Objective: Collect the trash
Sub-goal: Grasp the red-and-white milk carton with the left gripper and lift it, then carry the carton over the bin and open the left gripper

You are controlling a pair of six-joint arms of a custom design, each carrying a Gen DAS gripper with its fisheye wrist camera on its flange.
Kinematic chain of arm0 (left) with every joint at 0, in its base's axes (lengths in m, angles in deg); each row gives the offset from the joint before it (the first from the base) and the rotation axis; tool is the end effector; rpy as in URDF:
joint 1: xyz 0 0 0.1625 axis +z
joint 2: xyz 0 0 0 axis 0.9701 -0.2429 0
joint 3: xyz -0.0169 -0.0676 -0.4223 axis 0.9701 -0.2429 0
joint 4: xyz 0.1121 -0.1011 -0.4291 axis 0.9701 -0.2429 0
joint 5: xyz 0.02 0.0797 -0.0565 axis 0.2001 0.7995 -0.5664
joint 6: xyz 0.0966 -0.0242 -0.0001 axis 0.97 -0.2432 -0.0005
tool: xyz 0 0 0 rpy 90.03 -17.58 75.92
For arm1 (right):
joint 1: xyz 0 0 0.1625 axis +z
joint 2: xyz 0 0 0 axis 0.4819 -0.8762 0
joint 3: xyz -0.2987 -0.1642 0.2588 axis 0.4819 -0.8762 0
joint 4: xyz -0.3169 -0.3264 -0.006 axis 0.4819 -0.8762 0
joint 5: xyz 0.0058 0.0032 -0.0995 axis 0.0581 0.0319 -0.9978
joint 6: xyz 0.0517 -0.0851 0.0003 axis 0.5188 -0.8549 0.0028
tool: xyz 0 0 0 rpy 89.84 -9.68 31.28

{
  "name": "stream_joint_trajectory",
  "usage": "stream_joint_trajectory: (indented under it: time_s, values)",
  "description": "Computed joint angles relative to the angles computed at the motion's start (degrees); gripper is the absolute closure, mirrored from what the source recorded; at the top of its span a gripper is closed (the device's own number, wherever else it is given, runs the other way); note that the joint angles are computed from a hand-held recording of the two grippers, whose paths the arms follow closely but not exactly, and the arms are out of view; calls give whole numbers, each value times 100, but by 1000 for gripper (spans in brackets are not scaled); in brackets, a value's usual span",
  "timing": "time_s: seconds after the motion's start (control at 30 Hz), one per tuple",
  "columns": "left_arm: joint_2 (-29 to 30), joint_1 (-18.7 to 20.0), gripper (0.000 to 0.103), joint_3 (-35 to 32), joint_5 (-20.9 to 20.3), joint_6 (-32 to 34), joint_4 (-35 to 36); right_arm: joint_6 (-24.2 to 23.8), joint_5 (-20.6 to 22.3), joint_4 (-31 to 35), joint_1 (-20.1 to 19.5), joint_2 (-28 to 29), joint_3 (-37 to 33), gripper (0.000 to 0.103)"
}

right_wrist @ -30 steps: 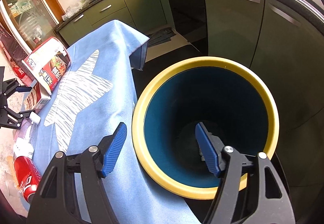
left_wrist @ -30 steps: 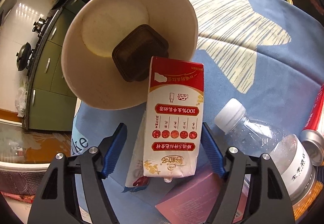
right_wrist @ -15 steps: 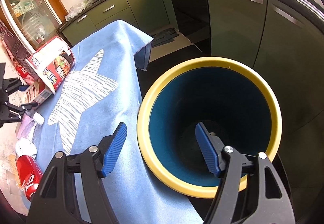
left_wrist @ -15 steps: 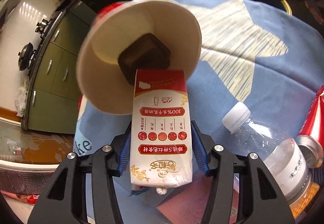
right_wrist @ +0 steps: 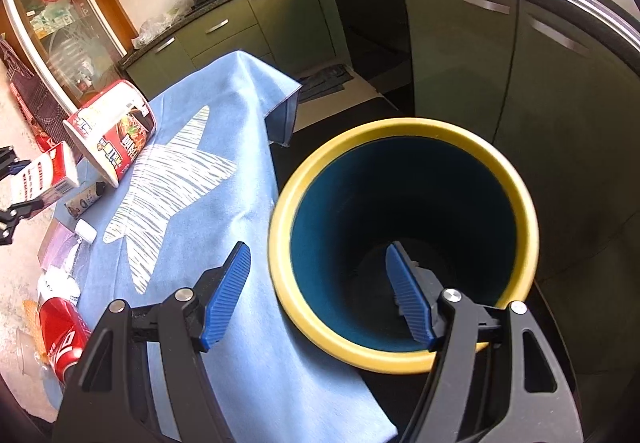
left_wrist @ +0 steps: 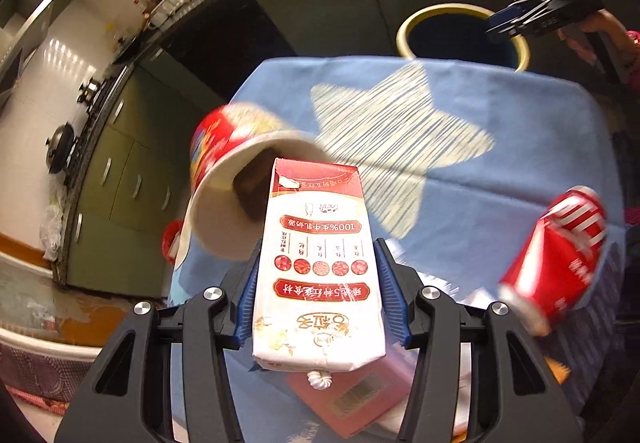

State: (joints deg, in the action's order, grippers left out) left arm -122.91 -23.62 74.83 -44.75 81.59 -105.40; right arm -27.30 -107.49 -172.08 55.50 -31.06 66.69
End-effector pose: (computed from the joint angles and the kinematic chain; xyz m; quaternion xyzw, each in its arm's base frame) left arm -0.3224 -0.7515 0.1610 0.5798 0.7157 -0.0440 0.3868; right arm 0.0347 -0.6519 0.3005 0.0632 -0.9174 0.3105 0.2407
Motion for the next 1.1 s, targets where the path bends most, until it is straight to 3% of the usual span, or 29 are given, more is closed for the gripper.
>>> stream_joint_trajectory:
  time_s: [0.27,0.6,0.63,0.73,0.77,0.87,1.1]
  values:
    - [497,-505,51,-293,-959,100,288,-78,-20,-503,-136,-651,568,36]
    - [2388,-701,51,-2328,-1405,208,818,-25,71,-851,-412,-1409,1199,36]
    - [2584,-702,48,-2559,-1433,187,863,-6,75,-857,-435,-1448,1229,36]
    - [2972,-717,22,-2929,-1341,228,613,59,85,-874,-490,-1505,1278,34]
    - [3032,-721,21,-2982,-1352,278,482,72,93,-856,-504,-1505,1279,34]
    - [2942,-717,21,-2932,-1492,180,359,70,80,-787,-488,-1472,1256,34]
    - [1768,-640,18,-1640,-1575,-284,-501,-94,135,-612,-283,-1181,1093,34]
